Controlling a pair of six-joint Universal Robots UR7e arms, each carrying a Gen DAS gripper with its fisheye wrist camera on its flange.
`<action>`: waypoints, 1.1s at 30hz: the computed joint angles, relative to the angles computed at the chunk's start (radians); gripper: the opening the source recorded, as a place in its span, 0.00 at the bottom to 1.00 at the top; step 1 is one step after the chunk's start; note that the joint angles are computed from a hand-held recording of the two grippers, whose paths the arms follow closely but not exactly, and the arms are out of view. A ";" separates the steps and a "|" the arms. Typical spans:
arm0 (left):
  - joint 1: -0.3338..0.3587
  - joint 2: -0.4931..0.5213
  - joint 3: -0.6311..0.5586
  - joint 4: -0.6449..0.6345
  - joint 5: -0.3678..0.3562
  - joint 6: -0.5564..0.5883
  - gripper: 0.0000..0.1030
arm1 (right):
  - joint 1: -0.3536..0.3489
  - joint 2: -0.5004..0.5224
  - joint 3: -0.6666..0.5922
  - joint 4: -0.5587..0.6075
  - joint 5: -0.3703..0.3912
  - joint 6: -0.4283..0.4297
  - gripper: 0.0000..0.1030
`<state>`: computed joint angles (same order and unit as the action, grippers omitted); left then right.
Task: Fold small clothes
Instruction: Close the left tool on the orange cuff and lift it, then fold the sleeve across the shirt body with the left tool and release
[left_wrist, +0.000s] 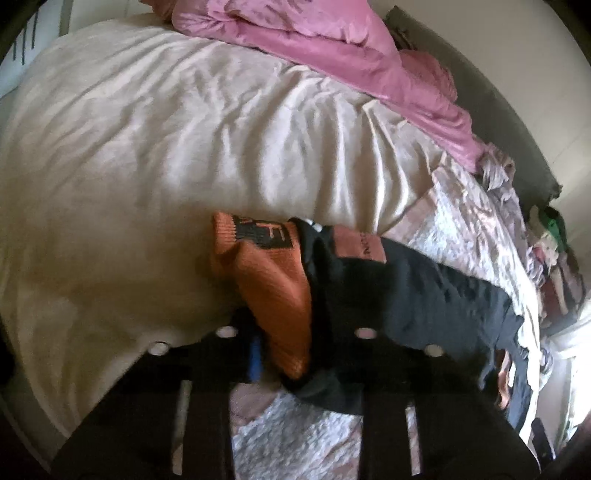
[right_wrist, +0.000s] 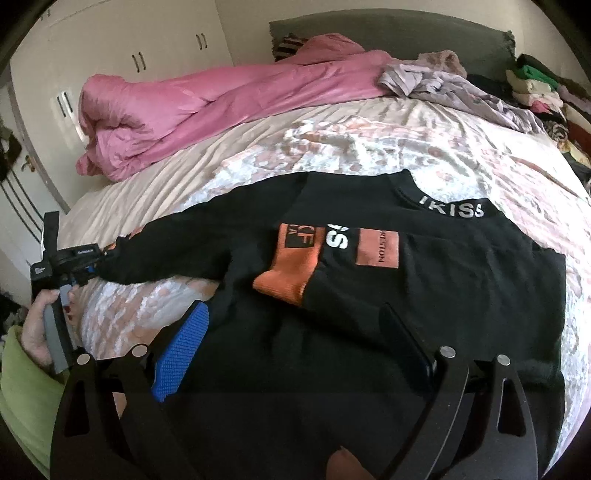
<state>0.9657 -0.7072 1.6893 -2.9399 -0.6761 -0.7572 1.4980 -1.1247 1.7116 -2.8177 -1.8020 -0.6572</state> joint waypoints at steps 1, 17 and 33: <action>-0.004 0.003 0.003 -0.032 0.001 0.019 0.10 | -0.003 -0.003 0.001 0.000 0.001 0.006 0.90; -0.165 0.085 -0.086 -0.333 -0.020 0.396 0.07 | -0.080 -0.099 0.058 -0.098 0.030 0.087 0.90; -0.224 0.282 -0.355 -0.177 -0.193 0.496 0.07 | -0.157 -0.175 0.071 -0.159 0.077 0.109 0.90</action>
<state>0.7412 -0.4255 1.3343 -3.1171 -0.8688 -0.2611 1.3411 -1.2993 1.7822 -2.9771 -1.7248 -0.5485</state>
